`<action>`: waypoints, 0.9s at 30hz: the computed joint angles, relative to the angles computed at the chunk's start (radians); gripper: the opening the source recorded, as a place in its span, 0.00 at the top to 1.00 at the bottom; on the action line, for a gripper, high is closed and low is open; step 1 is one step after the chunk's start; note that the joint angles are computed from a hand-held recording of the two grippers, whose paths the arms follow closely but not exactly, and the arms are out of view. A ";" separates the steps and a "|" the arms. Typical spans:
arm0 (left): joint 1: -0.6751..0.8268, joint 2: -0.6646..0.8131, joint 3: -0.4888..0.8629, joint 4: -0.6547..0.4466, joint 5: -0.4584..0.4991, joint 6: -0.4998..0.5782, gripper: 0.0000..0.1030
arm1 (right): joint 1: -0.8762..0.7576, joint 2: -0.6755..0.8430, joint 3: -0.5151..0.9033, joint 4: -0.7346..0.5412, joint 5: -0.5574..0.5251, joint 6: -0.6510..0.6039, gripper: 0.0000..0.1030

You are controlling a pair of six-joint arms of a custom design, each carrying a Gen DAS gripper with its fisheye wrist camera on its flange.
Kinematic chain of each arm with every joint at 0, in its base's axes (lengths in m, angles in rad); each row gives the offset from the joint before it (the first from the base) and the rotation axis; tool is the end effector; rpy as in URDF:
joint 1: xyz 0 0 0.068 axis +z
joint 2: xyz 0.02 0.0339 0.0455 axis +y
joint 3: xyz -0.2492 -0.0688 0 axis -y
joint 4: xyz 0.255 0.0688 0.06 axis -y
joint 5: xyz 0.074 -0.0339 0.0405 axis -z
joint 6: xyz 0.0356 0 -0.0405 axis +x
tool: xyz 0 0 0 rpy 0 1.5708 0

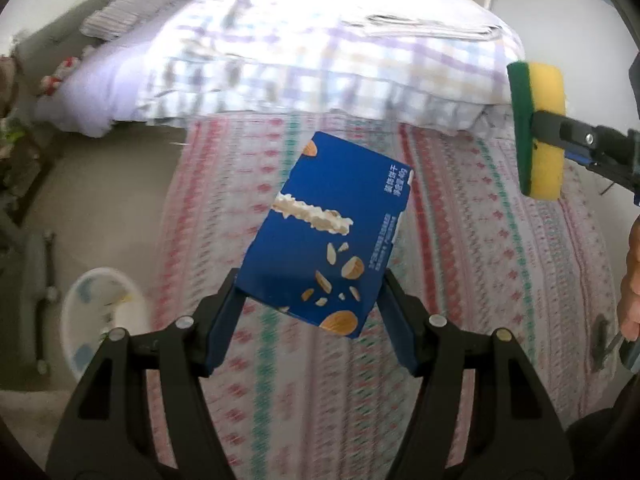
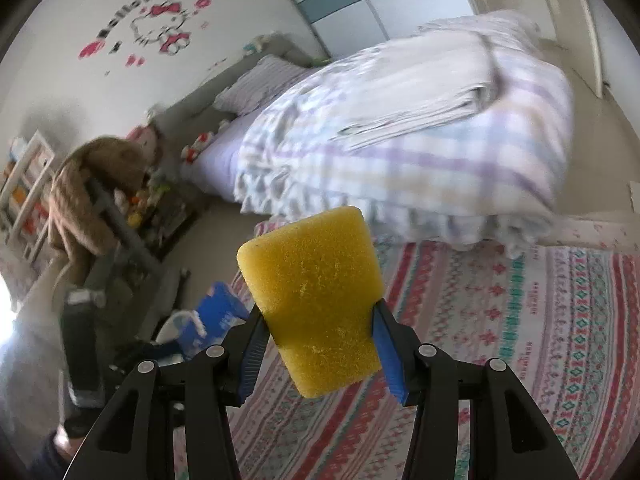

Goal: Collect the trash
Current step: 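Carry the yellow sponge and blue box over the wastebasket with both tools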

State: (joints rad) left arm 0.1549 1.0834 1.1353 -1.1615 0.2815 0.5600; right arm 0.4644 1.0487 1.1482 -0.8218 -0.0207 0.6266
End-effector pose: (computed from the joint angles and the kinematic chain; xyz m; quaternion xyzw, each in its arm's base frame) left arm 0.2021 0.0215 0.3099 0.2253 0.9377 -0.0488 0.2598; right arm 0.2015 0.1018 0.3421 0.0696 0.9087 0.2216 0.3470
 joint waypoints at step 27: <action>0.786 0.884 0.800 -0.384 0.224 0.165 0.35 | 0.364 0.403 0.132 0.162 0.065 0.105 0.49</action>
